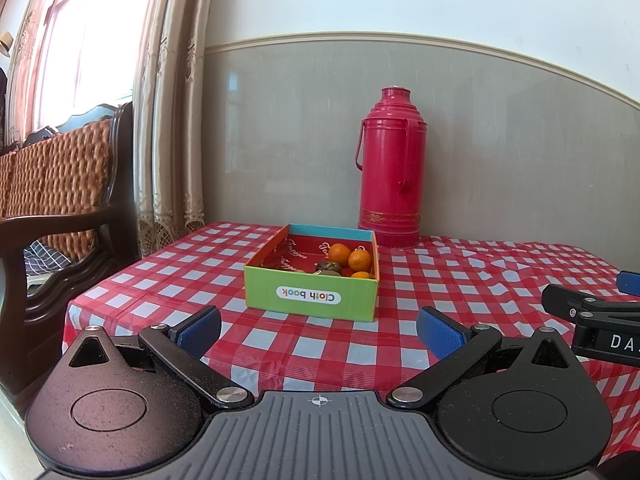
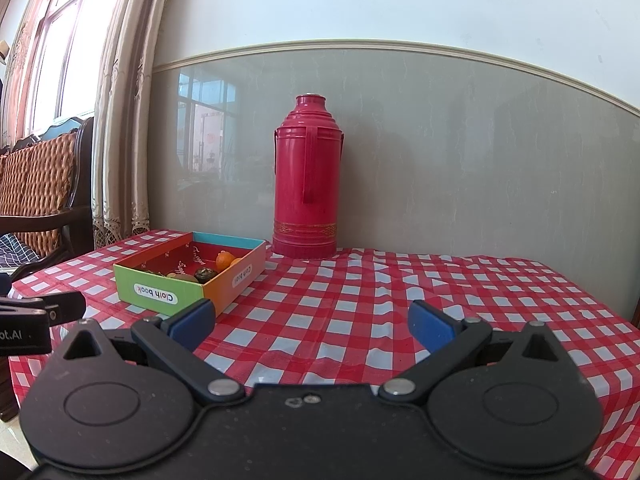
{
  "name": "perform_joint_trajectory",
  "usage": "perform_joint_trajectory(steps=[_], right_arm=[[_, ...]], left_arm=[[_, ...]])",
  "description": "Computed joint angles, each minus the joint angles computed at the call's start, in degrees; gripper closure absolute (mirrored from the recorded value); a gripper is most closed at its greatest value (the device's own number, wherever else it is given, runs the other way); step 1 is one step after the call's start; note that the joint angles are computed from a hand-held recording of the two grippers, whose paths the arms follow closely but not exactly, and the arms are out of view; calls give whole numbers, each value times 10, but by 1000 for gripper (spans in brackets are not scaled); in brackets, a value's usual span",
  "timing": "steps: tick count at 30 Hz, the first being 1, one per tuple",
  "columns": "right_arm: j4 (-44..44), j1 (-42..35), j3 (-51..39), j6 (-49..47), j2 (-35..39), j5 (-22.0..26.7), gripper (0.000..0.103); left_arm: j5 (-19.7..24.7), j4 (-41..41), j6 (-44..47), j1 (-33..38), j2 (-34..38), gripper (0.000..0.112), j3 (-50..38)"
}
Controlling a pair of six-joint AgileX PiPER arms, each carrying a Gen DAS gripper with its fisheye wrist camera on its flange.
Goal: Organize fruits
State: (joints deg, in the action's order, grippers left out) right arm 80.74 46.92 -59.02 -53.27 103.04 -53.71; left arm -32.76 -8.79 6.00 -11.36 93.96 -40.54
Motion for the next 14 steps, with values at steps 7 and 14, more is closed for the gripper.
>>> perform_joint_trajectory(steps=[7, 14], right_arm=[[-3, -1, 2, 3, 0, 1, 6], [-3, -1, 3, 3, 0, 1, 6]], left_arm=[[-2, -1, 1, -1, 0, 9, 1], [-21, 9, -9, 2, 1, 10, 6]])
